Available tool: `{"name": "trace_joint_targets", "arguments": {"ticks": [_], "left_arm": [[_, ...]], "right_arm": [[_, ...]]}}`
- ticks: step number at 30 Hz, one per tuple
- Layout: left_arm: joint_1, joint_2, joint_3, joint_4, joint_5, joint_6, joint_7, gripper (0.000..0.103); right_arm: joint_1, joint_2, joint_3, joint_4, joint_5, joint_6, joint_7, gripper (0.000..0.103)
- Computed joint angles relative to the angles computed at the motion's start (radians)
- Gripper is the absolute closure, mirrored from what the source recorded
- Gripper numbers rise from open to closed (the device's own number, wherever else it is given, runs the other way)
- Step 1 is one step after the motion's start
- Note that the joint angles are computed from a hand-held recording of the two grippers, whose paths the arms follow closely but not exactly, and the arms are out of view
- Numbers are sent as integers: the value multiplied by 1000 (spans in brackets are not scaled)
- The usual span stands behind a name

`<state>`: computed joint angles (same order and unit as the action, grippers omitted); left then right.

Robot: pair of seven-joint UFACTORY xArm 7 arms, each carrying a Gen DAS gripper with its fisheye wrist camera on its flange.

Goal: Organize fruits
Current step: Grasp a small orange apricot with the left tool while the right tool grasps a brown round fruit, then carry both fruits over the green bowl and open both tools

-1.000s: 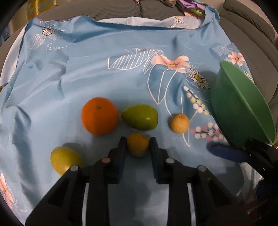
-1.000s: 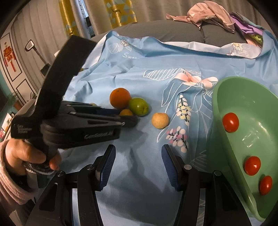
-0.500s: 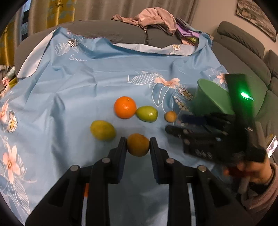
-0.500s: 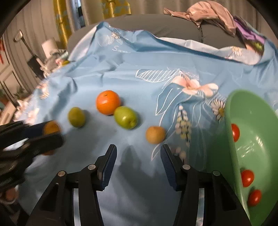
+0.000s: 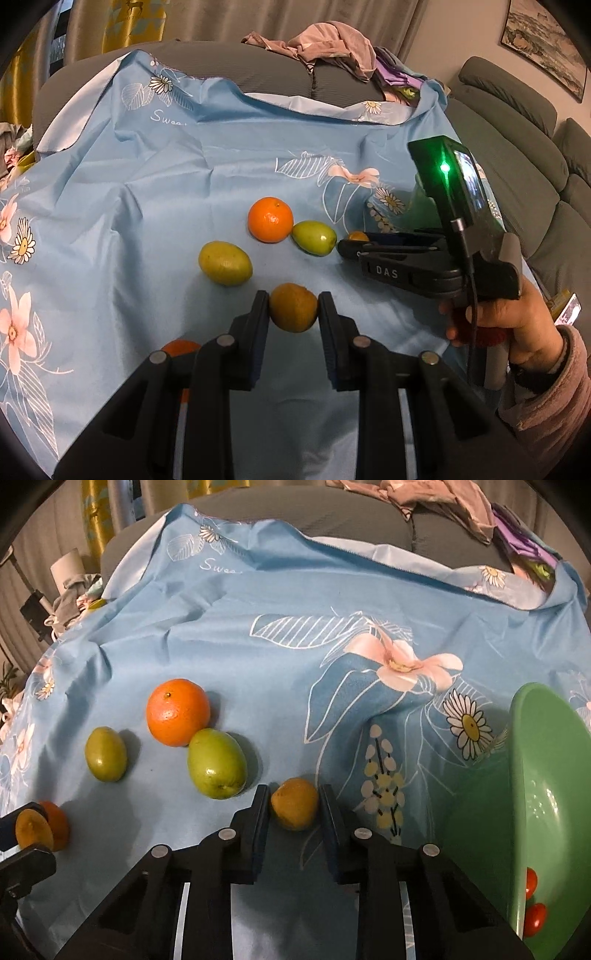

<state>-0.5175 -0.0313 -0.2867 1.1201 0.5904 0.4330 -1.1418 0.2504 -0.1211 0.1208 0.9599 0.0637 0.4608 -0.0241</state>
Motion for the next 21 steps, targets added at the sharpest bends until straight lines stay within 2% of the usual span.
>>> {"name": "trace_joint_targets", "arguments": {"ticks": [11, 15, 18, 21], "left_arm": [[-16, 2, -13, 26, 2, 51, -13, 76], [-35, 22, -17, 64, 6, 74, -10, 76], [-58, 53, -18, 120, 29, 97, -11, 76], [-87, 91, -9, 181, 50, 117, -4, 76]], "right_arm": [[87, -207, -45, -163, 196, -86, -169, 75], [107, -289, -71, -213, 228, -99, -192, 75], [91, -350, -74, -249, 208, -114, -180, 75], [94, -398, -107, -270, 214, -116, -187, 75]]}}
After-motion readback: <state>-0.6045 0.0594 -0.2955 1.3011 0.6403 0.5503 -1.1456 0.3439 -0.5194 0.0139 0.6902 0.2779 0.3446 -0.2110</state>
